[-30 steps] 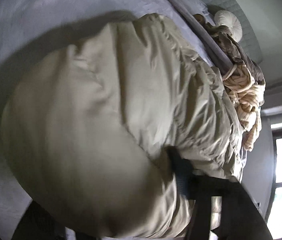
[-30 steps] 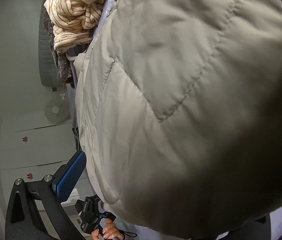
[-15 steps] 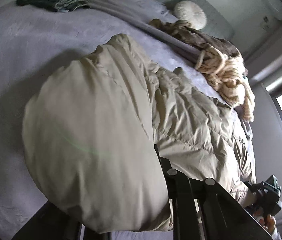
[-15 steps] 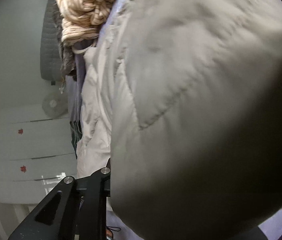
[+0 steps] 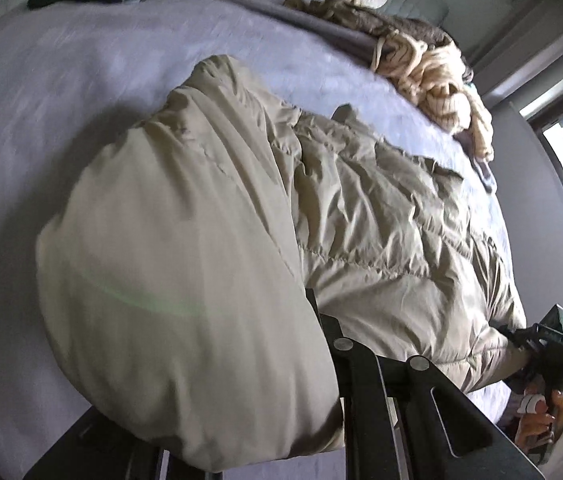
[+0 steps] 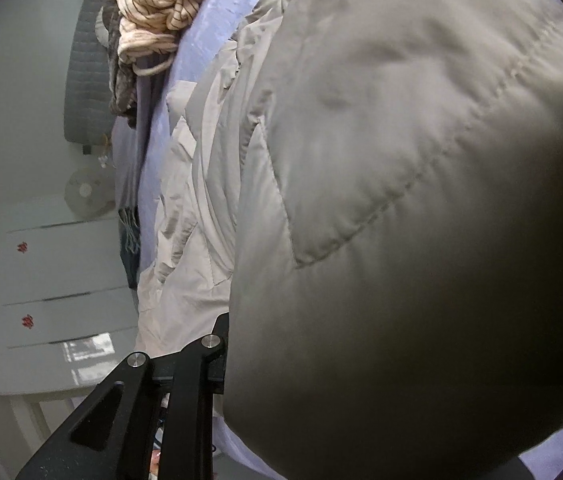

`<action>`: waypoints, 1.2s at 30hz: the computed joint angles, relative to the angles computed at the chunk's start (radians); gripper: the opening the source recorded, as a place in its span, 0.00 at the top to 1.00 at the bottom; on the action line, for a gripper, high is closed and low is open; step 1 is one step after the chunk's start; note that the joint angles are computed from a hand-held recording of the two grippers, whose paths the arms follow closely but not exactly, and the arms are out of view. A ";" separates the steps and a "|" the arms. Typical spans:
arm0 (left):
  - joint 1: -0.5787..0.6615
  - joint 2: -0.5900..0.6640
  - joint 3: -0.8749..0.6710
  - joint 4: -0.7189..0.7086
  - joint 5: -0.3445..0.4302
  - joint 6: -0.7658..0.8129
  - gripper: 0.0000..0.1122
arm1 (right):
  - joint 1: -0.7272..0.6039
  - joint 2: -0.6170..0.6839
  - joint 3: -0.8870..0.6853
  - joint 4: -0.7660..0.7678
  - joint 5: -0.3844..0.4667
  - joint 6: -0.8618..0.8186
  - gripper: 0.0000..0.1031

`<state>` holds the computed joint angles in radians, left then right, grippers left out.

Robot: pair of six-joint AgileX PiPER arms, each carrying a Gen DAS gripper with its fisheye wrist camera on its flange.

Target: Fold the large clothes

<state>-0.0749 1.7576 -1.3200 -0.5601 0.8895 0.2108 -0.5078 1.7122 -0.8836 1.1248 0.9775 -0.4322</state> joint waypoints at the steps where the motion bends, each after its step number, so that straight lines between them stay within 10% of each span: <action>1: 0.000 -0.030 0.041 0.007 -0.006 -0.001 0.84 | -0.013 -0.024 0.025 -0.017 0.012 -0.004 0.78; 17: 0.127 -0.313 0.318 0.132 0.084 -0.111 0.70 | -0.140 -0.175 0.065 -0.283 0.118 0.135 0.54; 36: 0.121 -0.351 0.356 0.391 0.110 -0.390 0.70 | -0.184 -0.157 -0.034 -0.519 0.171 0.260 0.51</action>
